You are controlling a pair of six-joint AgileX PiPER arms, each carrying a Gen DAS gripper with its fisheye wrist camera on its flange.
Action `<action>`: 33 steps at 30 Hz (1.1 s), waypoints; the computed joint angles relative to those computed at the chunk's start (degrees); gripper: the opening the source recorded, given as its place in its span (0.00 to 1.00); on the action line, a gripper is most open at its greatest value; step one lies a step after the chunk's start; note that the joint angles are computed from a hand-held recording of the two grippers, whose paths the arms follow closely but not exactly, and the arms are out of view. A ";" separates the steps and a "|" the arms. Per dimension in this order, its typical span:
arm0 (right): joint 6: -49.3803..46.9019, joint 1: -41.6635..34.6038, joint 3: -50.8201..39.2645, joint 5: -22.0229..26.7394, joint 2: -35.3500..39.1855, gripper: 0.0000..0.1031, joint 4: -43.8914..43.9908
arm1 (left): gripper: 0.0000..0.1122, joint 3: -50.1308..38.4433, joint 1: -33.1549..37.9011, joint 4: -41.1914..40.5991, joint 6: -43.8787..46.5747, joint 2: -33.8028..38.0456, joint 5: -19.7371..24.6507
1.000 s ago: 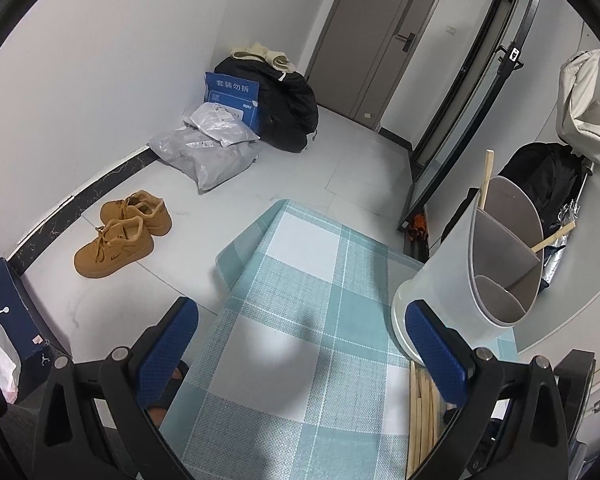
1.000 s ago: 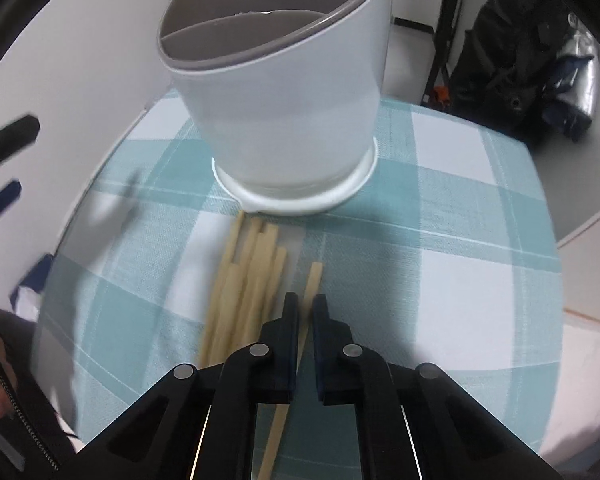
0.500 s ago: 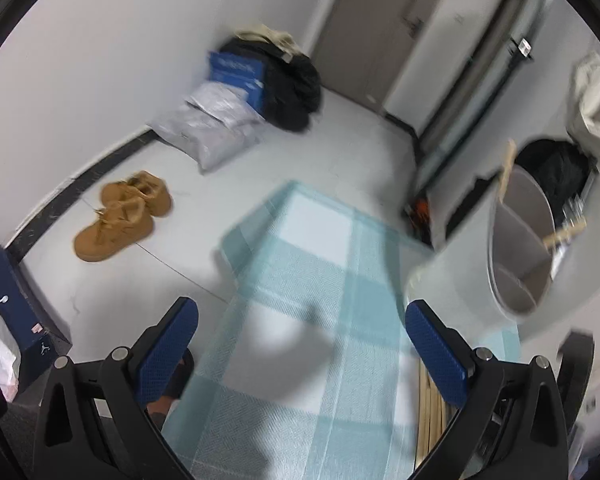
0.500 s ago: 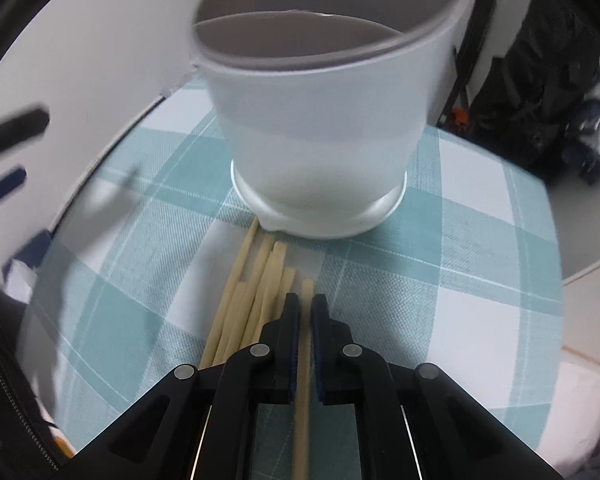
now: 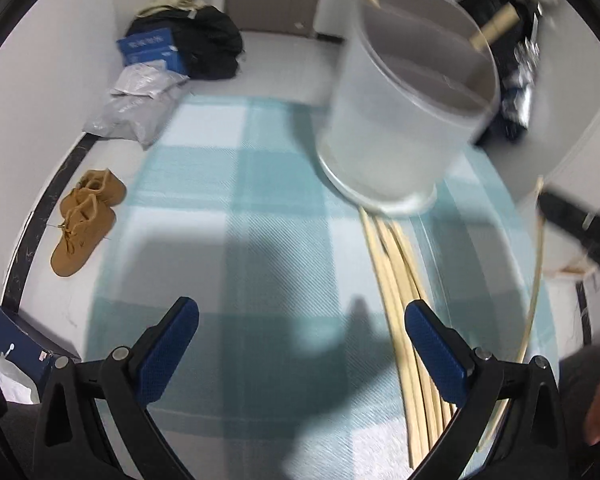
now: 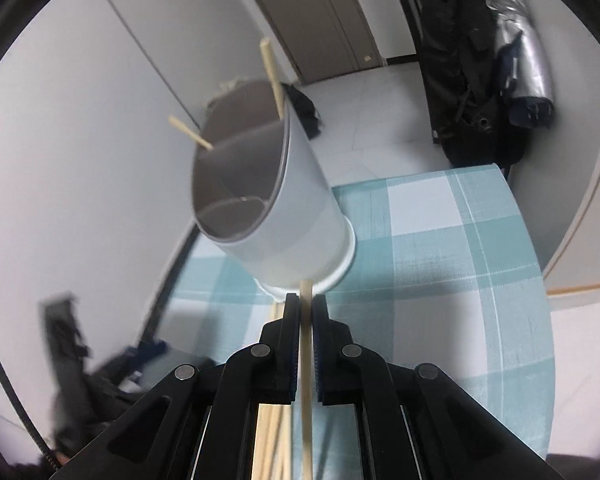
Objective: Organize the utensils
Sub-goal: 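Grasp one more wooden chopstick with the right tool, then grasp another wooden chopstick with the left tool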
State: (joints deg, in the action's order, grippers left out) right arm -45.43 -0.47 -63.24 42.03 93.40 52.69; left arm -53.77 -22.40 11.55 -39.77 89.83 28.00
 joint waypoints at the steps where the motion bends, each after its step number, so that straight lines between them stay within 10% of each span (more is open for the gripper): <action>1: -1.85 -1.17 0.60 1.17 0.08 0.05 3.00 | 0.90 0.07 -0.39 0.70 -0.78 0.02 0.23; 33: -18.28 -13.32 6.97 8.74 0.47 0.05 17.30 | 0.90 -16.19 -0.54 -1.06 6.57 12.31 18.15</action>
State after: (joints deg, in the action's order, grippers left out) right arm -63.71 -13.79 -56.27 50.77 93.87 69.98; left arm -69.95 -22.94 10.49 -33.20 102.15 46.15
